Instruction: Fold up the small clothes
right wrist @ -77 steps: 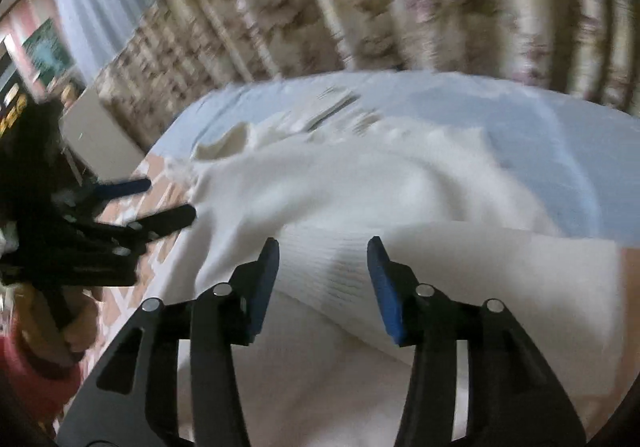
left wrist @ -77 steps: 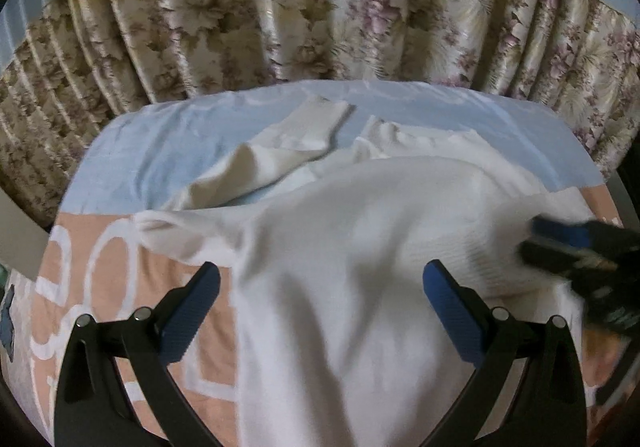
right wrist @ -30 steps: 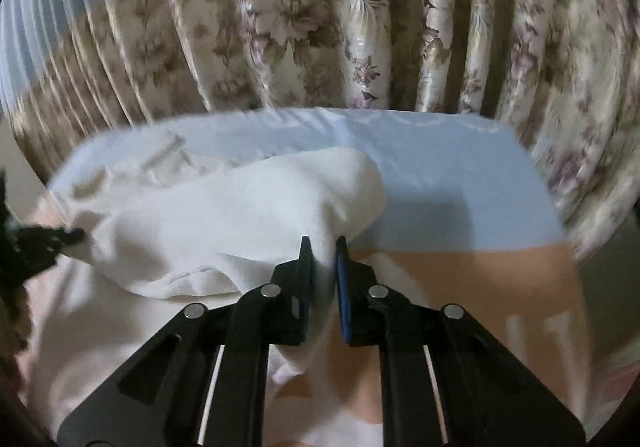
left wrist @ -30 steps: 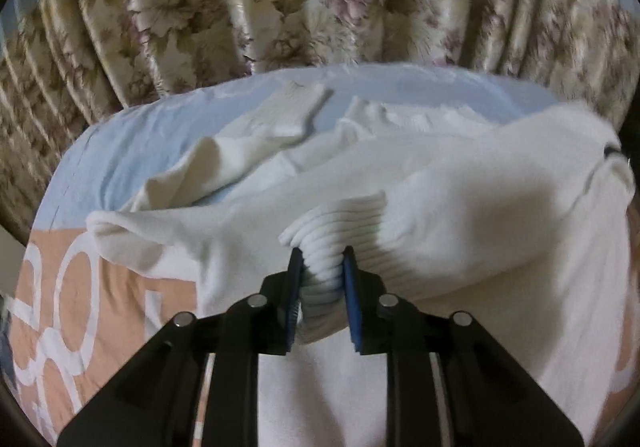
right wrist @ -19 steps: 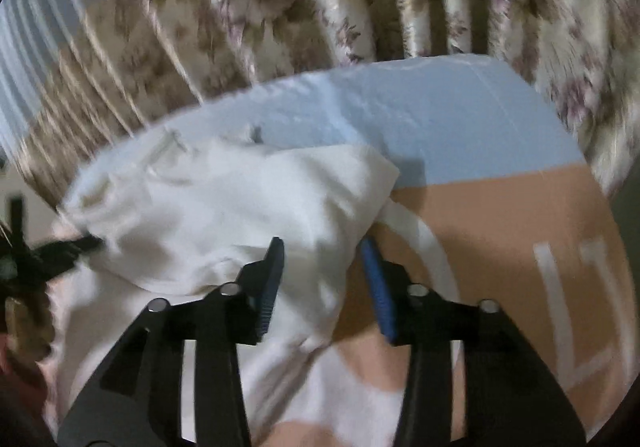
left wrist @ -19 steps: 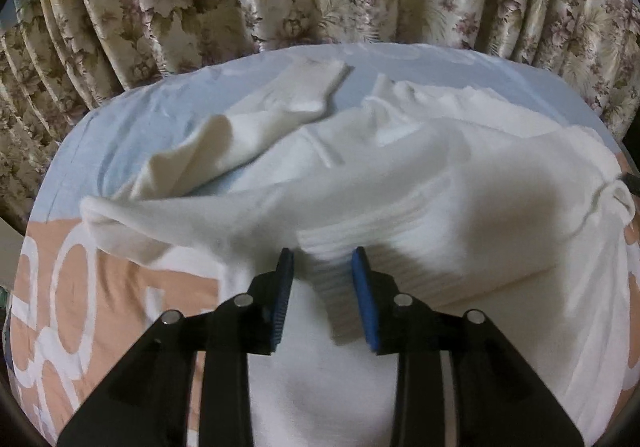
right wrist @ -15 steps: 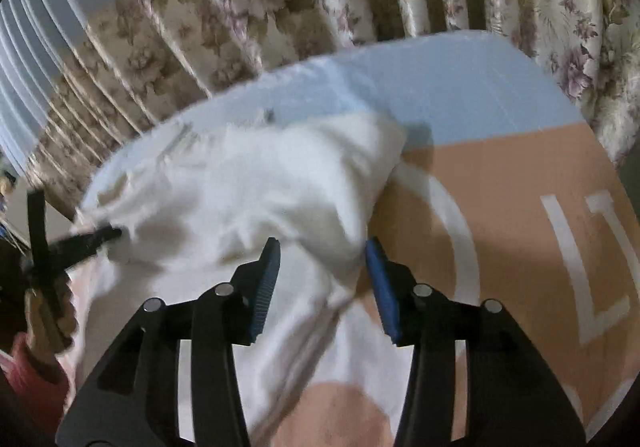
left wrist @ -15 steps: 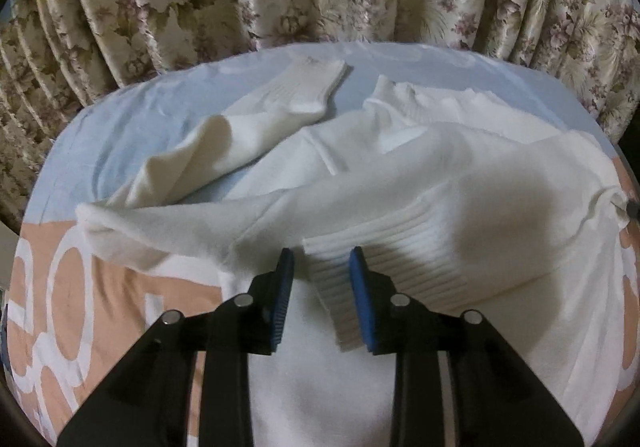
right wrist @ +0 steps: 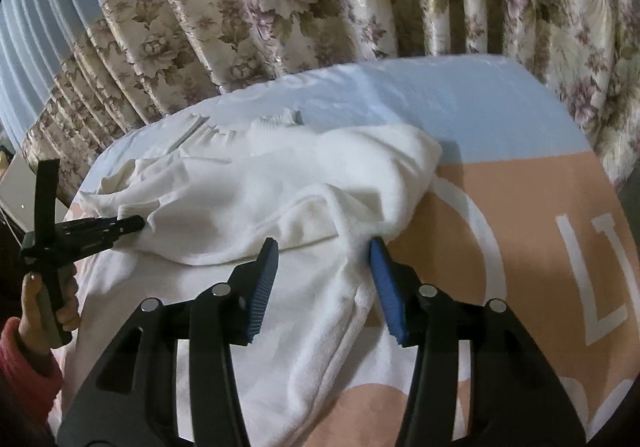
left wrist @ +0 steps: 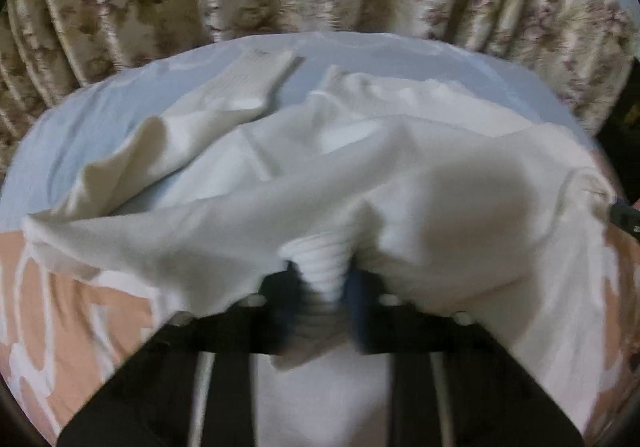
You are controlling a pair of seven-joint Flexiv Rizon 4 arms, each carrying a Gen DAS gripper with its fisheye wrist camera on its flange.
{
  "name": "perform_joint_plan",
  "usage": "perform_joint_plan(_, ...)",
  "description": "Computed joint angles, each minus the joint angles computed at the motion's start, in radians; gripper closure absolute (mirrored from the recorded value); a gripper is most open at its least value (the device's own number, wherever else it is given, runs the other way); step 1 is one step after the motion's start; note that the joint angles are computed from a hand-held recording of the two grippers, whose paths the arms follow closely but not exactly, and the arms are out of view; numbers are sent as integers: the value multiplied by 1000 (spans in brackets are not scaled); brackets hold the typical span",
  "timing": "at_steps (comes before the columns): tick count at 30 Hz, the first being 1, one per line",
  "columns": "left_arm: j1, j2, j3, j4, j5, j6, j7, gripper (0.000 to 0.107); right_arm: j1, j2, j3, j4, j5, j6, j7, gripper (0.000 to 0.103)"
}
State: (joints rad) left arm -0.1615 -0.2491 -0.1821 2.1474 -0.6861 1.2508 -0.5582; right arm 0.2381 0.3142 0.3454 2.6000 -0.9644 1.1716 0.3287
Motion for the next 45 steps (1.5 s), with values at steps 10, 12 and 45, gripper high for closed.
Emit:
perform_joint_plan(10,-35,-25,74,-65,120,24,1,80,-17,-28,-21,-49,-106,-19,18,52)
perform_joint_plan(12,-3,-33,45,-53,117,32,9,78,-3,-68,-36,-60,-67,-9,-23,52)
perform_joint_plan(45,181,-166,12,-360,252,-194,-88,95,90,-286,-117,-206,-128,-20,-65,52)
